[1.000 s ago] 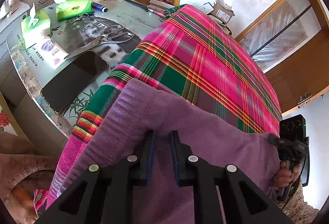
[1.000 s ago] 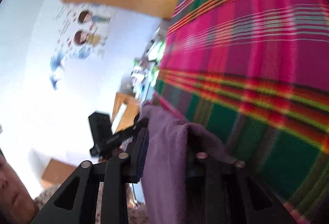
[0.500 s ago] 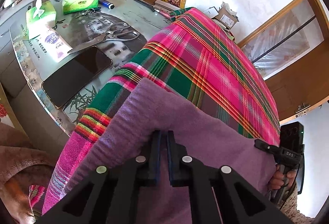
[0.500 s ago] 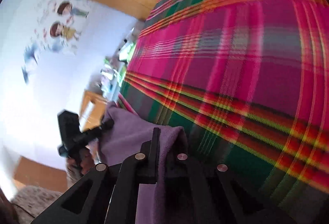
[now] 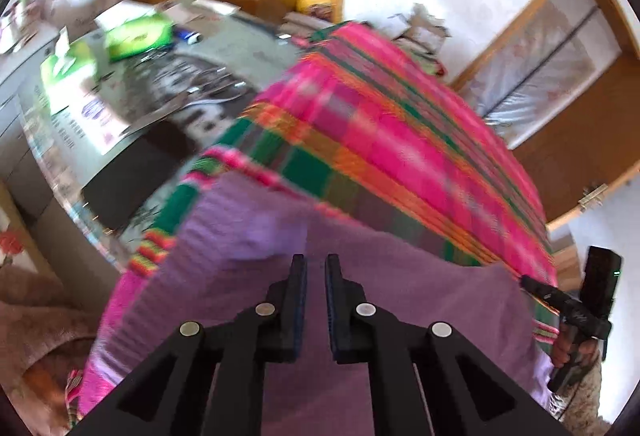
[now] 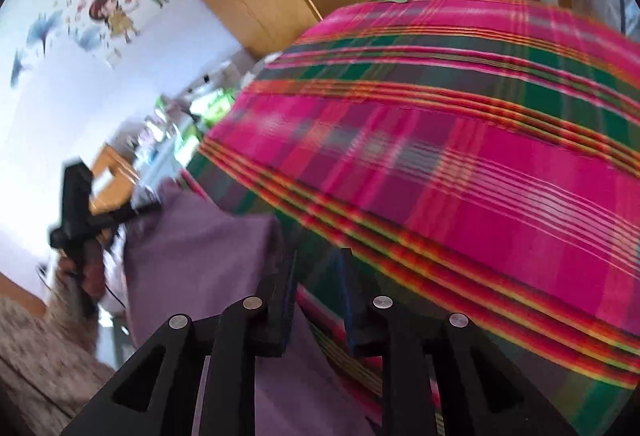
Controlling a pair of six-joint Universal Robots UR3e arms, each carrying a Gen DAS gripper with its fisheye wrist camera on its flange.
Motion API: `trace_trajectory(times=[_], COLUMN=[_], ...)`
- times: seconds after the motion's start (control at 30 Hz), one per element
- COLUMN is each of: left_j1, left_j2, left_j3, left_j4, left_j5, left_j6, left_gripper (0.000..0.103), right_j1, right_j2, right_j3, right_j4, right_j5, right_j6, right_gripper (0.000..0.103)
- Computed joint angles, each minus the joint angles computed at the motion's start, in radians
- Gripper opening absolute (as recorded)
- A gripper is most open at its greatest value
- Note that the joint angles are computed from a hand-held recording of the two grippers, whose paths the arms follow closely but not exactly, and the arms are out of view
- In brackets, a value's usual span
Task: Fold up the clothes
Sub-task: 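Lift the garment edge with the right gripper toward the left gripper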
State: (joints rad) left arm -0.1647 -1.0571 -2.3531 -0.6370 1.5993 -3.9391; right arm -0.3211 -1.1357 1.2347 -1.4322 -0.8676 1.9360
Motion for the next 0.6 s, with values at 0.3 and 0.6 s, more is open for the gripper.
trace_trajectory(times=[0.3, 0.6], left_j1=[-0.133, -0.177], left_j2=[-0.469, -0.852], left_j3=[0.416, 0.879], left_j4=[-0.007, -0.197], left_j5=[-0.055, -0.129], left_j6=[0.162, 0.351], left_gripper=[0.031, 0.031], right_j1=[-0.004, -0.018], right_j2=[-0.058, -0.136], right_j3=[0.089, 0.233], right_j4=[0.037, -0.092], right_j5=[-0.102, -0.128], right_j6=[-0.209, -0.268], right_gripper=[0.026, 0.027])
